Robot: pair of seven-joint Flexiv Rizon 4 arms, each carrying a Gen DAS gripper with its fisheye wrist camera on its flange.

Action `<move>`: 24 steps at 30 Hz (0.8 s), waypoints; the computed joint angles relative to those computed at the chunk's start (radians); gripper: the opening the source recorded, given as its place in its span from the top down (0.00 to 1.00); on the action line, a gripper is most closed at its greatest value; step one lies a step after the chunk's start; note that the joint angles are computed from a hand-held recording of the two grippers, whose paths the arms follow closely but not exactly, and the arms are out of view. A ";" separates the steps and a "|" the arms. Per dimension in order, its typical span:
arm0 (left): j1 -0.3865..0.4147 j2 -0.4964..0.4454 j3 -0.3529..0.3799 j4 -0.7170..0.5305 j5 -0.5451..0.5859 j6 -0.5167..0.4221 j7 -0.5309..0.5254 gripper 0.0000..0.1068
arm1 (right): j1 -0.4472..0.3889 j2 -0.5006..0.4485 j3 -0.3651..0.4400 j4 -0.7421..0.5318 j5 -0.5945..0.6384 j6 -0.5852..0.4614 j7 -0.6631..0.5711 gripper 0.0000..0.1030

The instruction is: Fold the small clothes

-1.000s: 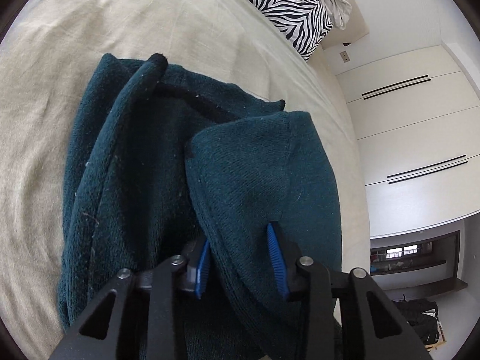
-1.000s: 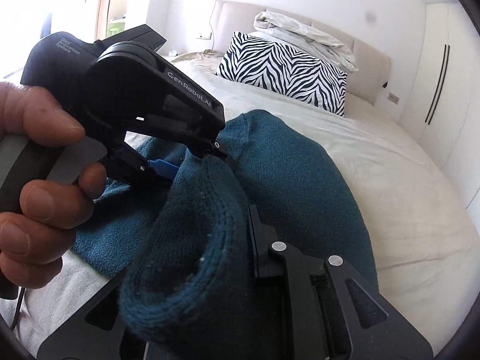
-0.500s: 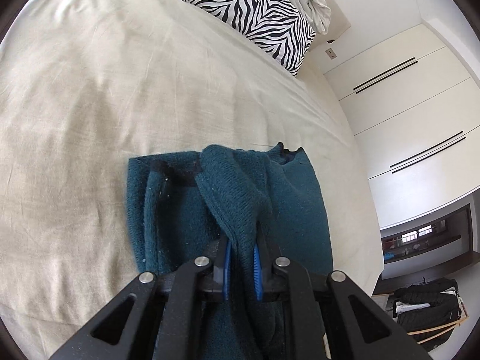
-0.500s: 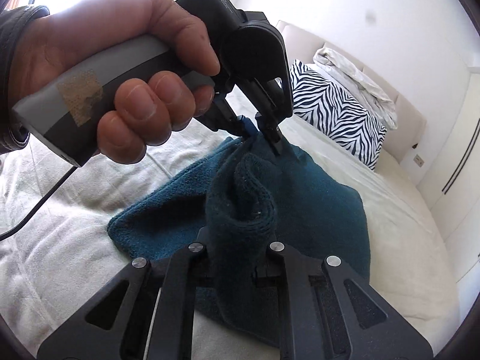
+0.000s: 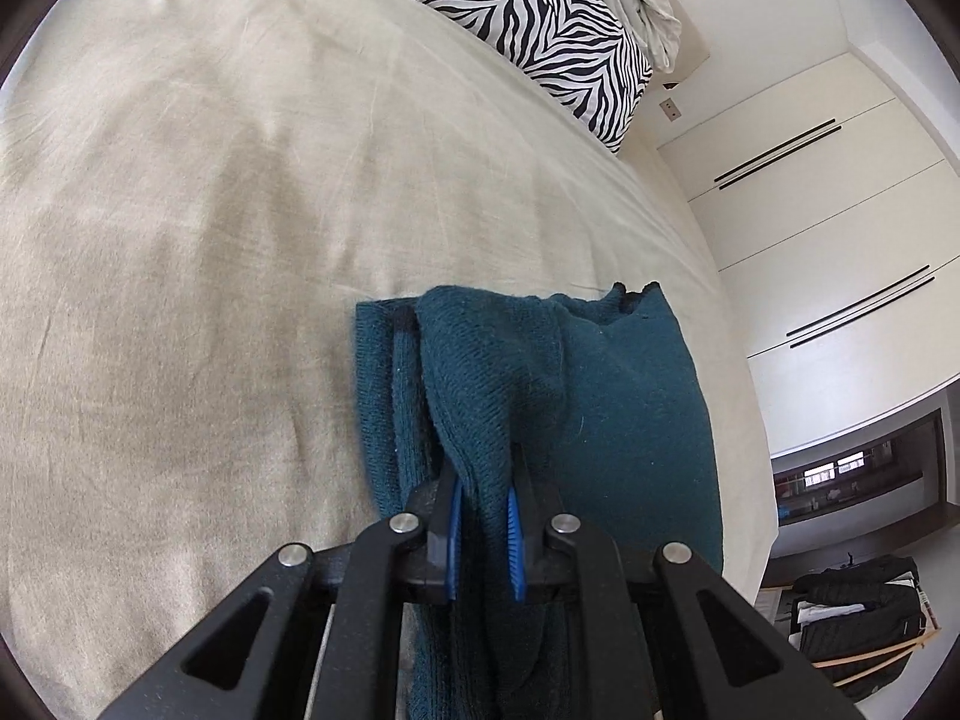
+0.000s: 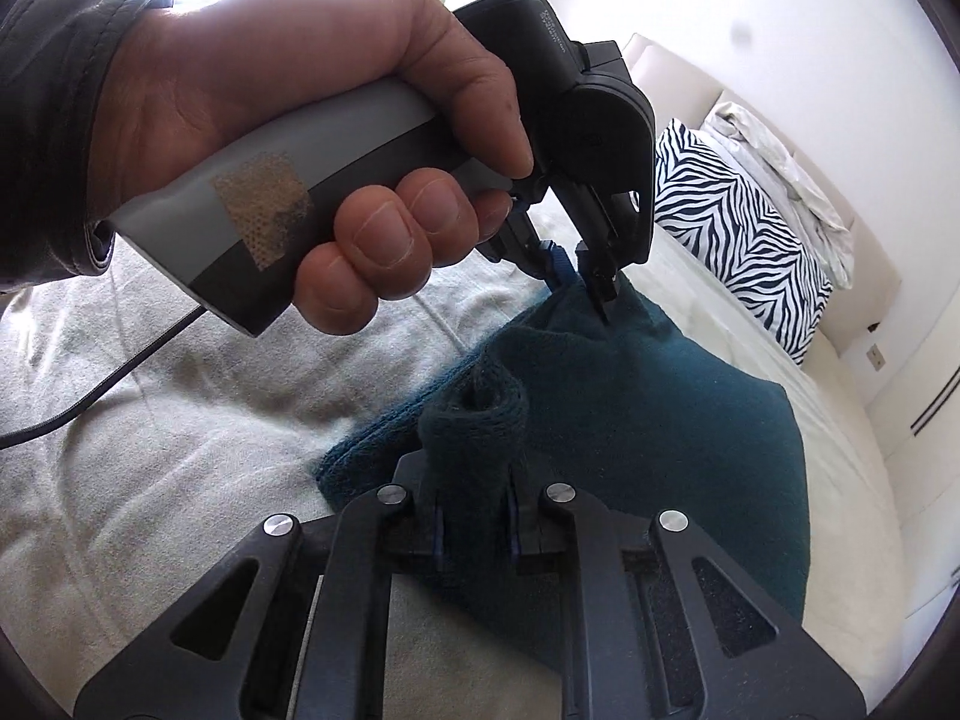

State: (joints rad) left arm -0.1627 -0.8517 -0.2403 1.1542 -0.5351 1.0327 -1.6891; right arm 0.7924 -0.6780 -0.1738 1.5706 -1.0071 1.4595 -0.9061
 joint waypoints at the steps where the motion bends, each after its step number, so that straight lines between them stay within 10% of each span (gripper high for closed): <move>1: 0.005 0.005 -0.008 0.017 -0.006 0.013 0.010 0.87 | -0.019 -0.004 0.033 -0.007 0.024 -0.016 -0.036 0.86; 13: 0.033 0.041 -0.054 0.109 -0.066 0.100 0.064 0.81 | -0.202 0.019 0.395 -0.034 0.471 -0.132 -0.387 0.77; 17: 0.009 0.099 0.014 0.175 -0.037 0.149 -0.004 0.55 | -0.292 0.049 0.512 -0.034 0.661 -0.158 -0.443 0.77; 21: -0.002 0.174 0.026 0.252 0.002 0.232 -0.005 0.55 | -0.350 0.126 0.534 0.015 0.842 -0.103 -0.392 0.77; 24: -0.050 0.213 0.052 0.263 0.082 0.230 0.010 0.55 | -0.318 0.175 0.394 0.060 0.887 -0.029 -0.232 0.77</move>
State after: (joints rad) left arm -0.2124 -0.6386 -0.1888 1.4168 -0.4526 1.2630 -1.6791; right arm 0.4744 -0.5030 0.2200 1.6302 -0.1198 1.4307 -1.1386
